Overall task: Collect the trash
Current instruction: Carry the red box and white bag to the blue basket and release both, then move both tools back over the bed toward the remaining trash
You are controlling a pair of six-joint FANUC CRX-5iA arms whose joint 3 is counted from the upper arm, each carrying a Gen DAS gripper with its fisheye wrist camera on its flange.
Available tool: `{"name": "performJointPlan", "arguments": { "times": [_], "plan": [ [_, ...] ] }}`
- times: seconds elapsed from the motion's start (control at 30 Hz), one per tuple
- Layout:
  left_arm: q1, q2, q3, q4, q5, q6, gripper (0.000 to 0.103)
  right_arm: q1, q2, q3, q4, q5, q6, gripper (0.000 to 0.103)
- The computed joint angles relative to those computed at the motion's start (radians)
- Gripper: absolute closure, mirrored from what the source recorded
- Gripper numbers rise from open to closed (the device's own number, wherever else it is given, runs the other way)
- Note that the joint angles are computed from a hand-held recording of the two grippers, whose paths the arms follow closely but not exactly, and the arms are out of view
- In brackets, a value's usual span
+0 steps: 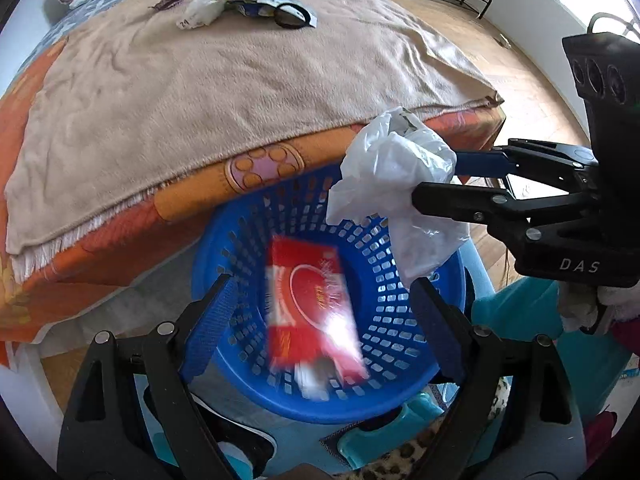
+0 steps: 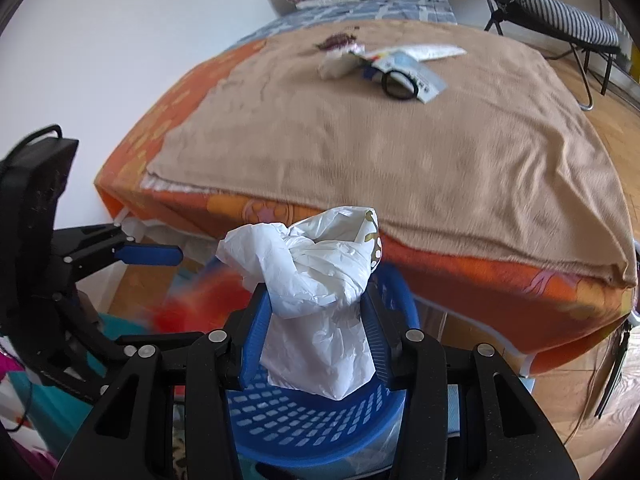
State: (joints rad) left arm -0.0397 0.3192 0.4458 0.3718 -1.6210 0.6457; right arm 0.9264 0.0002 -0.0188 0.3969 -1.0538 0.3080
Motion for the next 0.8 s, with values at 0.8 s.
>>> {"name": "performJointPlan", "arguments": {
  "times": [0.8],
  "plan": [
    [0.01, 0.013, 0.013, -0.001, 0.017, 0.028, 0.013, -0.021, 0.013, 0.011, -0.051, -0.026, -0.006, 0.049]
  ]
}}
